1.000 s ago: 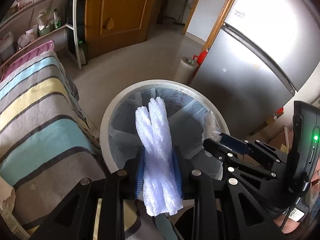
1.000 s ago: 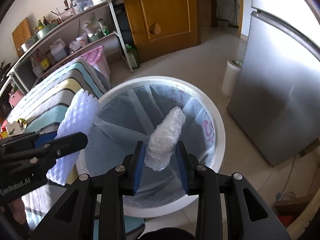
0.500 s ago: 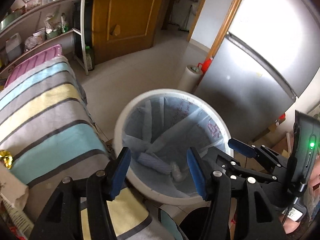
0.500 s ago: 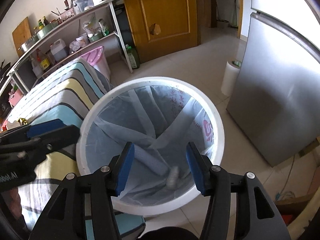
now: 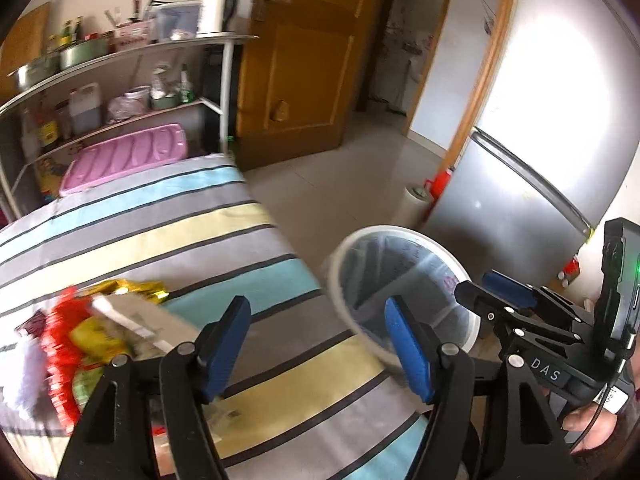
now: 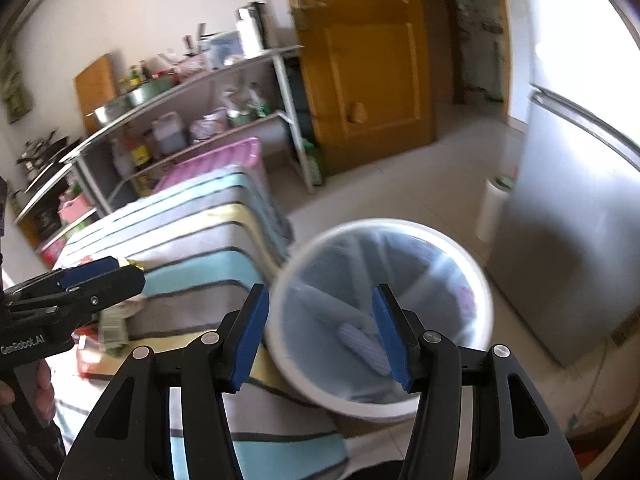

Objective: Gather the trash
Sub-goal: 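Move both open tools back to the trash pile on the table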

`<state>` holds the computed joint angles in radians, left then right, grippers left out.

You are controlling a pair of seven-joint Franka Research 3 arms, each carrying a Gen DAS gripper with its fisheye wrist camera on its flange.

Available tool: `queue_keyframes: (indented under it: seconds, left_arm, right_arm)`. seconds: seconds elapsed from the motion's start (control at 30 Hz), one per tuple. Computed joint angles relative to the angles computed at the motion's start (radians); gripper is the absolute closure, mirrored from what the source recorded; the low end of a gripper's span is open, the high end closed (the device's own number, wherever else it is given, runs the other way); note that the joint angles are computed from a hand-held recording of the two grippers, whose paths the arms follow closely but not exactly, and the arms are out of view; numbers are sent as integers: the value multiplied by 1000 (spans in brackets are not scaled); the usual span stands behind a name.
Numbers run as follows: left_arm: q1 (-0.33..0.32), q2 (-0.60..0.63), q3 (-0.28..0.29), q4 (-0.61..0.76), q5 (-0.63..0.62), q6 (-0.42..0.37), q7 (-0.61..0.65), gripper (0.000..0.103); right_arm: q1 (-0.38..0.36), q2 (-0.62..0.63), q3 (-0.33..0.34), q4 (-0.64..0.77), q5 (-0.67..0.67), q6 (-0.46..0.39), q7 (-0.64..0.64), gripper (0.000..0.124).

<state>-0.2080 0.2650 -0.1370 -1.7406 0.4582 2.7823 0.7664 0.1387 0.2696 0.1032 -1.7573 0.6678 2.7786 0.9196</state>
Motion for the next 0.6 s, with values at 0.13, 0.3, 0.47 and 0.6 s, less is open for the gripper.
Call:
queue_keyframes:
  seconds: [0.13,0.3,0.47,0.6]
  left_arm:
    - [-9,-93,50,-101,129,-3,-124,30]
    - [52,-215,50,-239,269,-16,-237,27]
    - [139,-309,36,-366,297,-14,-285,26]
    - [200,-356,33,-446,293,10,-308,25]
  right_arm:
    - [12,4,34,14,35,-24,-50,69]
    - [34,30,69,57,79,-82,-143,69]
    - [83,89,77,130,58,-139,-164,69]
    - [105,143,89,198,36,-197,-174,69]
